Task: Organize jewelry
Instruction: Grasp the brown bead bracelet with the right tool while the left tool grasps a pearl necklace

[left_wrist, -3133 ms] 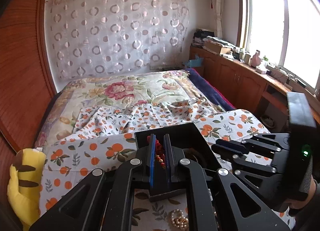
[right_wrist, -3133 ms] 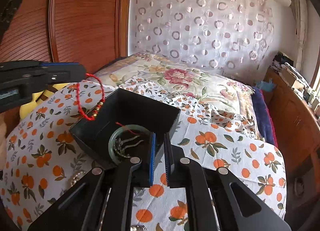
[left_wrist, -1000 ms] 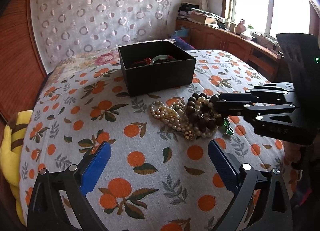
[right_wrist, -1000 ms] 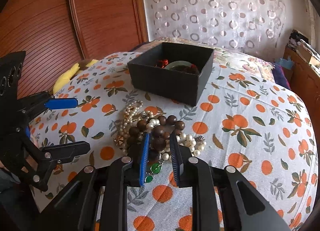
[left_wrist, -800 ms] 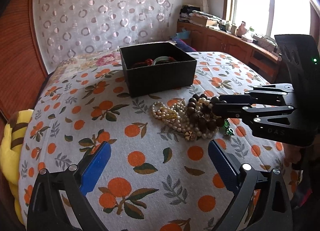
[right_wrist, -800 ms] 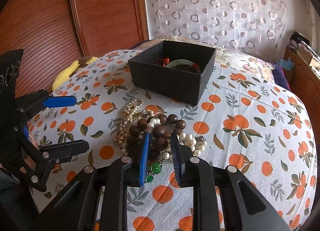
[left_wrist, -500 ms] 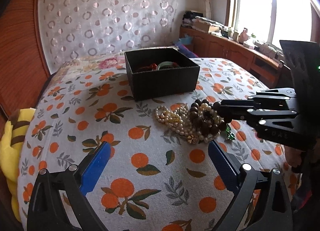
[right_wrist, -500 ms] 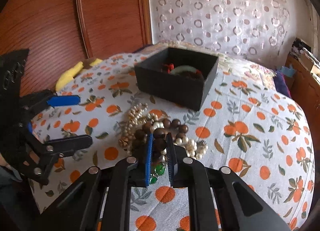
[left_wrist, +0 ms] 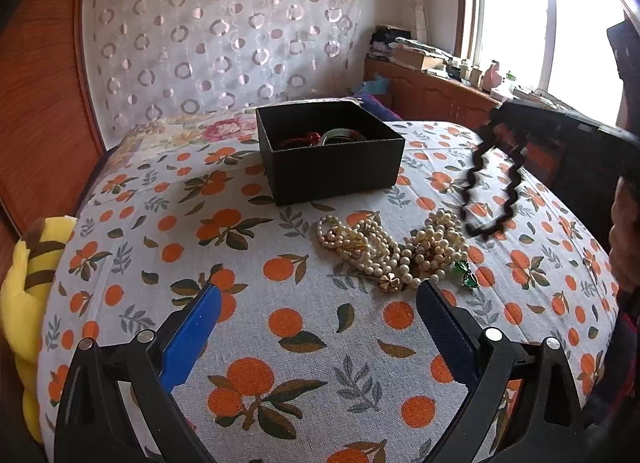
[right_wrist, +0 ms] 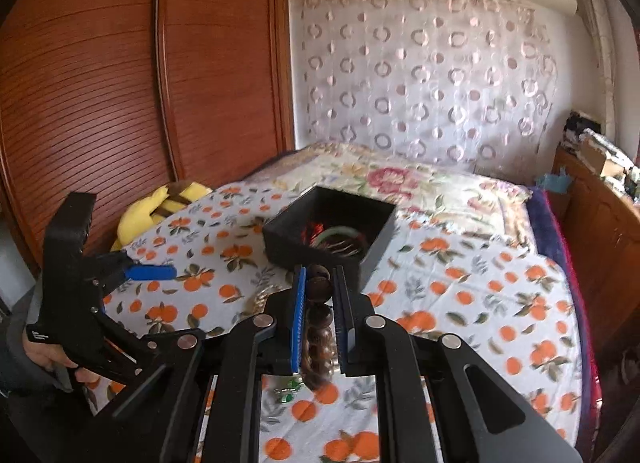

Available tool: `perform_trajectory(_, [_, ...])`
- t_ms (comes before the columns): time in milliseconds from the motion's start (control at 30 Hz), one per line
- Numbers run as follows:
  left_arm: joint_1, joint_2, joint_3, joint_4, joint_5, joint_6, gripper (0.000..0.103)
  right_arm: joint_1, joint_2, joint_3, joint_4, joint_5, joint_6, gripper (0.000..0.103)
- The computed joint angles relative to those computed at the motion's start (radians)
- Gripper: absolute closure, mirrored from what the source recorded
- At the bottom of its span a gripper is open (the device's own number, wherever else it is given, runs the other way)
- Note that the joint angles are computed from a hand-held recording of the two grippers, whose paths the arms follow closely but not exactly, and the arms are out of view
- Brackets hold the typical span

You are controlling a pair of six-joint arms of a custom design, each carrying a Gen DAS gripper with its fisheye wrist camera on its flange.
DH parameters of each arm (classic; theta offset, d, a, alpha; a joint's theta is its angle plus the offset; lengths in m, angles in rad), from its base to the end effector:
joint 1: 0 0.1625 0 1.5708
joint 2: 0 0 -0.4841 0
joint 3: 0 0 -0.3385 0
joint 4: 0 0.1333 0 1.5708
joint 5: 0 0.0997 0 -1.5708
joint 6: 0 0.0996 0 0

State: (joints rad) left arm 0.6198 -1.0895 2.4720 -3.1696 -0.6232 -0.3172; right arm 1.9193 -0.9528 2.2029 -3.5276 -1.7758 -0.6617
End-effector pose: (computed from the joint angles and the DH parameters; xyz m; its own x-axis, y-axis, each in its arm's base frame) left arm -0.1990 -0.4051 0.2237 -0.7049 0.1782 -0.6866 0.6054 0.6556 -0.4513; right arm 0.2860 -0.4561 0.2264 -0.6020 -0.6050 0.5211 -0.7981 0.4348 -0.4172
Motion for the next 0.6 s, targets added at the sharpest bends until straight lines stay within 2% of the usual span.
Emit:
perform_trajectory(133, [0.006, -0.001, -0.009, 0.027, 0.003, -0.017, 0.009, -0.01, -0.035, 0.009, -0.003, -0.011, -0.003, 0.088])
perform_trajectory(300, [0.008, 0.008, -0.011, -0.002, 0.003, -0.004, 0.009, -0.046, -0.067, 0.048, -0.004, -0.018, 0.012, 0.088])
perform_trajectory(600, [0.02, 0.032, -0.088, 0.044, -0.003, 0.018, 0.009, -0.09, -0.069, 0.099, -0.039, -0.004, 0.034, 0.088])
